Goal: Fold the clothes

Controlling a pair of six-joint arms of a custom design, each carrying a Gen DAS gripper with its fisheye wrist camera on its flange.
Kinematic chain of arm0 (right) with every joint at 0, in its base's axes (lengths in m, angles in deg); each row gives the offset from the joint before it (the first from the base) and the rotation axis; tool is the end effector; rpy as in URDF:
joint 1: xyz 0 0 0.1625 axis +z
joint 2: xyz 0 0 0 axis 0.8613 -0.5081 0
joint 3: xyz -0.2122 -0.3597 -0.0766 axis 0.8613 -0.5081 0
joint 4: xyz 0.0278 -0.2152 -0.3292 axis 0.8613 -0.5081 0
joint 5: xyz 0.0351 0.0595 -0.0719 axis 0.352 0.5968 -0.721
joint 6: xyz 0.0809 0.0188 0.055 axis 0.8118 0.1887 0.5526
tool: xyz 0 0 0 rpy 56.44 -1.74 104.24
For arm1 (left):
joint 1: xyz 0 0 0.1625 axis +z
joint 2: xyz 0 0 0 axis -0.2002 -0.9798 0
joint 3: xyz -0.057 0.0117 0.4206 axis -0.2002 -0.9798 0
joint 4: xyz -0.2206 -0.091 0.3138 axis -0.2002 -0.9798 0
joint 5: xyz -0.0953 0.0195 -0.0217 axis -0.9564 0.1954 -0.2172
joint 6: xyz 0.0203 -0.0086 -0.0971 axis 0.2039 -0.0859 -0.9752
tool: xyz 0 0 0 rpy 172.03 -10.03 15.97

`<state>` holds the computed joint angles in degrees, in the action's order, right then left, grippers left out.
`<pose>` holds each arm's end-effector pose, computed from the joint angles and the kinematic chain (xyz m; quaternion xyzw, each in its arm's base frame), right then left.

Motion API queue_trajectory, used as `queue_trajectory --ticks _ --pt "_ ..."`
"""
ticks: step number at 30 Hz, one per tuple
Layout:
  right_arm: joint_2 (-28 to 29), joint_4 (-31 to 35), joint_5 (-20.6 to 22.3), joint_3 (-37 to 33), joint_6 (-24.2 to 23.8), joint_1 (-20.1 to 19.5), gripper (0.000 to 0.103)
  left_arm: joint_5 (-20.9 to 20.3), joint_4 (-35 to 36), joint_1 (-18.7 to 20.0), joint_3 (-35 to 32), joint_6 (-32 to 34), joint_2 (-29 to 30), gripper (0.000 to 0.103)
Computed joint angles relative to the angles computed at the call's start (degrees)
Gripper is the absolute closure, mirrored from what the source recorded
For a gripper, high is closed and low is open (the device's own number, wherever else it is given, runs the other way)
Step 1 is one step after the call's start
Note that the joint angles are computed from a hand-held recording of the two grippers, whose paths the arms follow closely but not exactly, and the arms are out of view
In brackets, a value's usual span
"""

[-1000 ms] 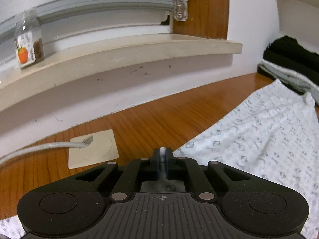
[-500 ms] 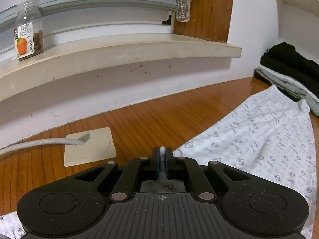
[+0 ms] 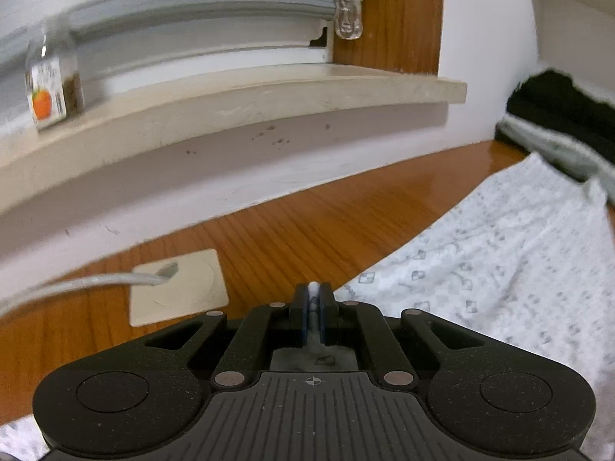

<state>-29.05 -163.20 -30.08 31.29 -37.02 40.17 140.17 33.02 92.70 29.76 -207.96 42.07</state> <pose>0.2596 -0.6602 -0.0799 0.5999 -0.7628 0.2347 0.0559 0.0822 -0.7306 0.2206 0.1476 0.8131 -0.4177 0.3776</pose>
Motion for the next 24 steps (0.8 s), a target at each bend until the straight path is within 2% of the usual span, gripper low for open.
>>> queue_trajectory --ticks 2,5,9,13,15,17,18,21,24 --pt "-1.9 -4.2 1.1 4.6 -0.8 -0.3 0.097 -0.6 -0.6 -0.2 0.3 0.7 0.0 0.097" --pt "-4.3 -10.3 1.9 10.8 -3.3 -1.1 0.098 1.0 1.3 0.3 -0.6 -1.6 -0.1 0.097" --pt "-6.1 -11.4 2.7 13.7 -2.8 -2.3 0.101 1.2 1.9 0.4 -0.9 -2.1 0.0 0.097" --pt "-6.7 -9.0 2.7 13.8 -2.3 -2.7 0.101 2.6 3.1 0.8 -1.5 -3.5 -0.1 0.096" --pt "-6.1 -9.6 3.0 13.2 -2.1 -2.8 0.100 3.2 3.8 1.0 -1.4 -4.4 -0.4 0.093" --pt "-5.6 -9.7 2.9 12.4 -2.1 -2.6 0.100 2.3 5.0 0.7 -1.3 -6.1 -0.6 0.077" --pt "-5.3 -9.8 2.9 12.0 -2.1 -2.6 0.100 1.8 5.8 0.4 -1.2 -7.2 -0.8 0.073" --pt "-4.6 -8.8 2.8 10.4 -2.6 -2.5 0.095 0.6 7.6 -0.6 0.1 -8.8 -1.5 0.073" --pt "-4.9 -6.6 4.6 9.2 -1.4 -2.8 0.081 -0.6 5.3 -1.4 2.7 -4.9 -2.1 0.073"
